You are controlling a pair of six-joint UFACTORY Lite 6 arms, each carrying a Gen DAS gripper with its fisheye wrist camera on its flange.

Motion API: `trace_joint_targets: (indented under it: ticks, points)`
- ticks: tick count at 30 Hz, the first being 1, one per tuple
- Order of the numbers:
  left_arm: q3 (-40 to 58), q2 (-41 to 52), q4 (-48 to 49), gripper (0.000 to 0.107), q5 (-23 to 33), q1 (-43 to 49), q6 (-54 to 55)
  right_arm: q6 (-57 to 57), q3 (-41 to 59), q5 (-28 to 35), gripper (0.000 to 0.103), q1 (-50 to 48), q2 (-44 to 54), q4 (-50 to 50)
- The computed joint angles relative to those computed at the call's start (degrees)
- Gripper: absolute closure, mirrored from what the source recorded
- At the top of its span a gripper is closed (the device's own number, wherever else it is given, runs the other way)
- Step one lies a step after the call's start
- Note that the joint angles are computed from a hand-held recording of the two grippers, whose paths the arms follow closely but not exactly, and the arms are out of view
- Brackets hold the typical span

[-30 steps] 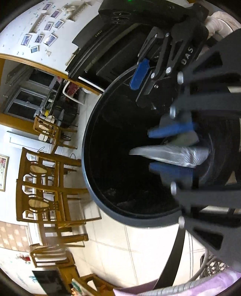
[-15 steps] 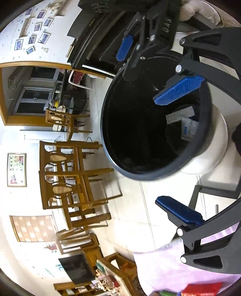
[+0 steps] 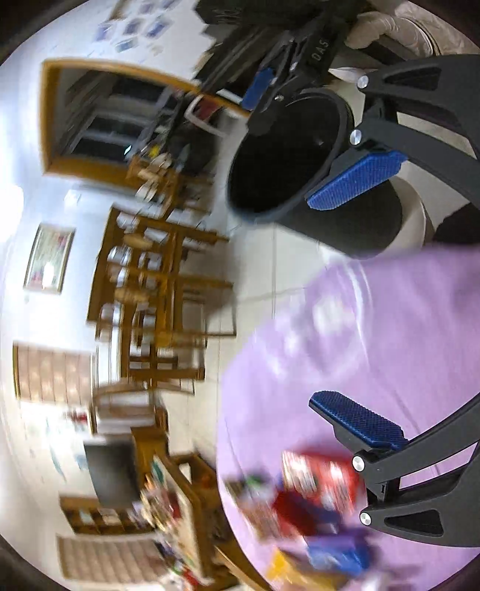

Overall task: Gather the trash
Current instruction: 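Move both tools back to the table over the remaining trash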

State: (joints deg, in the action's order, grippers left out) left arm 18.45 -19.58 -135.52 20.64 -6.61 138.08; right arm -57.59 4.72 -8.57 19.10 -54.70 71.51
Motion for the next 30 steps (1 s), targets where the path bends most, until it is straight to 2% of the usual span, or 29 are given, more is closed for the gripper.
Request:
trace_joint_targets:
  ticks: [2,5,8,12,15,18,23,25,26,27,28,29,30]
  points:
    - [-2.04,-2.48,11.99,0.009,4.70,11.99,-7.18,9.20,4.27,-8.02,0.005,11.99,9.11,-3.77]
    - [0.50,-0.68,27.77,0.009,10.25,29.98,-15.54,22.56,11.83,-12.85,0.005,21.42,22.75,-12.10]
    - [6.74,8.45,33.40,0.009,17.42,46.17,-13.34,35.51,21.09,-12.73,0.005,25.77,35.32,-22.68]
    - [16.65,19.92,35.86,0.009,19.90,55.87,-12.56,40.74,36.27,-12.06,0.005,30.44,51.98,-27.25]
    - [23.52,27.37,35.93,0.009,18.64,57.20,-11.50,38.63,50.48,-7.56,0.005,31.05,64.18,-26.92]
    - [27.66,32.69,36.84,0.009,17.00,56.72,-9.48,39.35,64.29,-0.49,0.005,30.25,75.33,-28.11]
    - [36.86,43.44,41.65,0.009,14.78,57.63,-8.65,60.82,92.64,13.74,0.005,25.86,96.36,-48.42]
    - [38.69,45.57,42.15,0.010,12.67,56.35,-9.96,62.51,104.64,19.24,0.005,24.68,104.69,-49.00]
    - [40.13,47.02,43.81,0.014,13.10,56.41,-11.95,63.68,110.63,21.62,0.005,24.30,108.79,-49.78]
    - [41.64,48.48,45.79,0.028,13.97,56.93,-13.88,63.99,116.63,23.58,0.005,23.97,113.09,-49.75]
    - [42.94,49.59,48.15,0.038,14.59,57.16,-16.42,65.05,122.62,25.82,0.006,23.45,117.20,-50.26]
    - [44.62,51.06,51.45,0.054,15.18,57.36,-19.67,67.03,128.62,28.70,0.008,23.34,121.03,-51.60]
    - [45.84,52.17,53.45,0.062,15.71,57.52,-21.66,66.74,134.62,31.21,0.019,23.03,125.00,-50.93]
